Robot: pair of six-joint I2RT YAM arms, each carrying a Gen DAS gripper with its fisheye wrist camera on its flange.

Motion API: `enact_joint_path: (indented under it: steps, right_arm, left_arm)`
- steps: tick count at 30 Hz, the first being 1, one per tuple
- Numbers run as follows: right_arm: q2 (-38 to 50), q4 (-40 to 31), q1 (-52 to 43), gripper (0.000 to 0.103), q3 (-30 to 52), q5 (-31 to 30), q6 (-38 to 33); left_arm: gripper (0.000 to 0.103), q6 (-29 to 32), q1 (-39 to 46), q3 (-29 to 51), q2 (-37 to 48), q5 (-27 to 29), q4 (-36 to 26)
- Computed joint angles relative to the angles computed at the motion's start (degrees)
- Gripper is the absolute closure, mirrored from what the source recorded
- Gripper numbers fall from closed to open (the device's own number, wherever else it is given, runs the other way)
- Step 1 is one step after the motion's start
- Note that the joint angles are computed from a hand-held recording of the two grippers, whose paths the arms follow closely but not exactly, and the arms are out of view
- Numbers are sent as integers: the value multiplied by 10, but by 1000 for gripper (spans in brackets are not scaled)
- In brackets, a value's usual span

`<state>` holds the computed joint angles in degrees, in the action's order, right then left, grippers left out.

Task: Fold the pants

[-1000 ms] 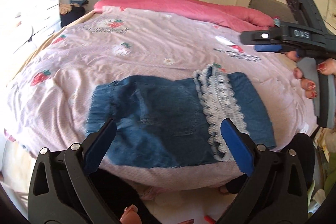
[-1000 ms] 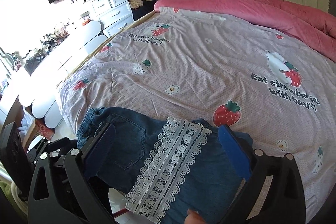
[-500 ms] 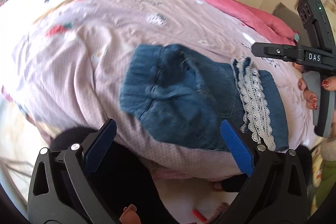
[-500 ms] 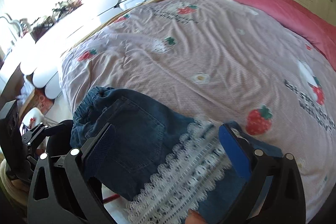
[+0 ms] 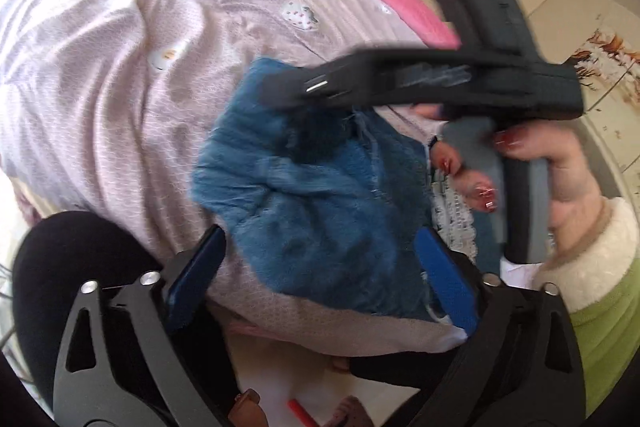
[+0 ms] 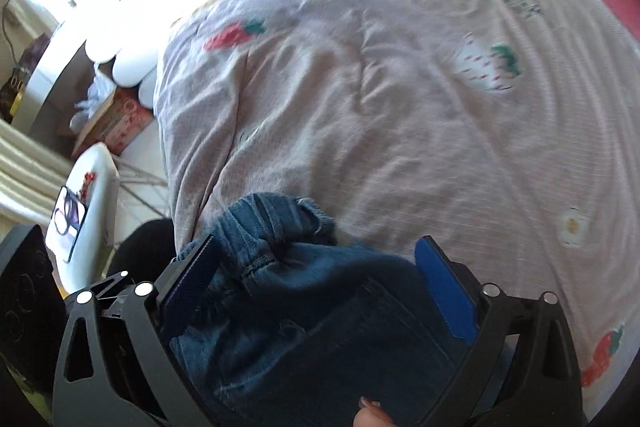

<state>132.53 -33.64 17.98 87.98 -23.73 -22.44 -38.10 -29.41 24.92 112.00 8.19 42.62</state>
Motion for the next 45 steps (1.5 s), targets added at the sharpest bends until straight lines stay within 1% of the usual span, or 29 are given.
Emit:
enact_joint_path:
  steps: [1,2,3,5,6,8,9,10,11,12,13,16,18,20,21,24,25,27,28,29,30,33,34,35,36,38,41,45]
  right_arm:
    - [11,-17,0,60,12,-8,3]
    - [2,-7,-2,63,-2,-9,0]
    - [-10,1,-6,69,-17,-15,-6]
    - [-38,3,-30,73,-43,-55,-8]
    - [-54,3,-42,73,-58,-75,-15]
    - [-101,8,-74,73,-99,-116,-48]
    - [-114,4,-84,73,-108,-128,-55]
    - [-133,-2,-101,73,-121,-143,-66]
    - [-146,-6,-115,73,-130,-153,-77]
    - [-160,-8,-129,73,-140,-162,-90]
    - [-175,-14,-148,73,-149,-171,-104]
    - [-204,-38,-208,73,-164,-196,-145]
    - [-213,-53,-240,73,-166,-207,-170]
    - [-220,-75,-280,70,-168,-220,-205]
    - [-225,-81,-296,69,-172,-222,-218]
    - [-221,-99,-347,66,-172,-218,-260]
    - [-219,-95,-357,64,-177,-215,-266]
    - [-212,-105,-386,48,-179,-222,-288]
    - [-208,-102,-405,43,-183,-229,-290]
    - [-204,-109,-423,35,-183,-233,-298]
    - [-200,-114,-440,31,-183,-238,-307]
    - [-187,-115,-486,27,-189,-240,-318]
    - [-181,-117,-501,26,-191,-242,-322]
    - [-181,-114,-511,25,-194,-239,-323]
    - [-184,-104,-518,24,-202,-234,-319]
    - [-185,-96,-533,23,-211,-232,-312]
    - [-194,-87,-543,21,-223,-225,-301]
    - [-227,-37,-532,20,-260,-193,-265]
  left_arm:
    - [24,3,-1,4,5,-5,1]
    - [30,3,0,10,12,-4,1]
    - [33,-1,3,14,20,2,5]
    - [40,-10,9,21,38,15,14]
    - [42,-15,11,24,46,18,17]
    - [51,-19,11,25,52,28,32]
    - [52,-17,8,26,50,27,35]
    - [59,-8,-1,27,43,19,40]
    - [69,-3,-9,29,36,12,38]
    - [75,2,-18,32,29,9,35]
    - [78,10,-34,37,15,-1,27]
    - [78,42,-88,63,-24,-49,-22]
    - [78,55,-119,88,-32,-69,-51]
    - [78,69,-156,131,-24,-96,-87]
    - [78,73,-165,143,-19,-103,-96]
    - [78,89,-204,213,18,-132,-145]
    - [78,95,-217,241,35,-143,-165]
    - [78,102,-234,280,60,-156,-193]
    - [78,107,-242,301,75,-165,-207]
    - [78,109,-250,309,82,-172,-214]
    - [78,109,-256,316,88,-176,-219]
    - [73,123,-277,327,101,-195,-228]
    - [66,127,-287,332,104,-203,-230]
    - [63,129,-295,331,102,-202,-230]
    - [61,130,-298,326,100,-201,-228]
    - [54,136,-309,327,100,-200,-227]
    - [49,142,-330,322,99,-202,-224]
    - [45,143,-339,300,86,-161,-216]
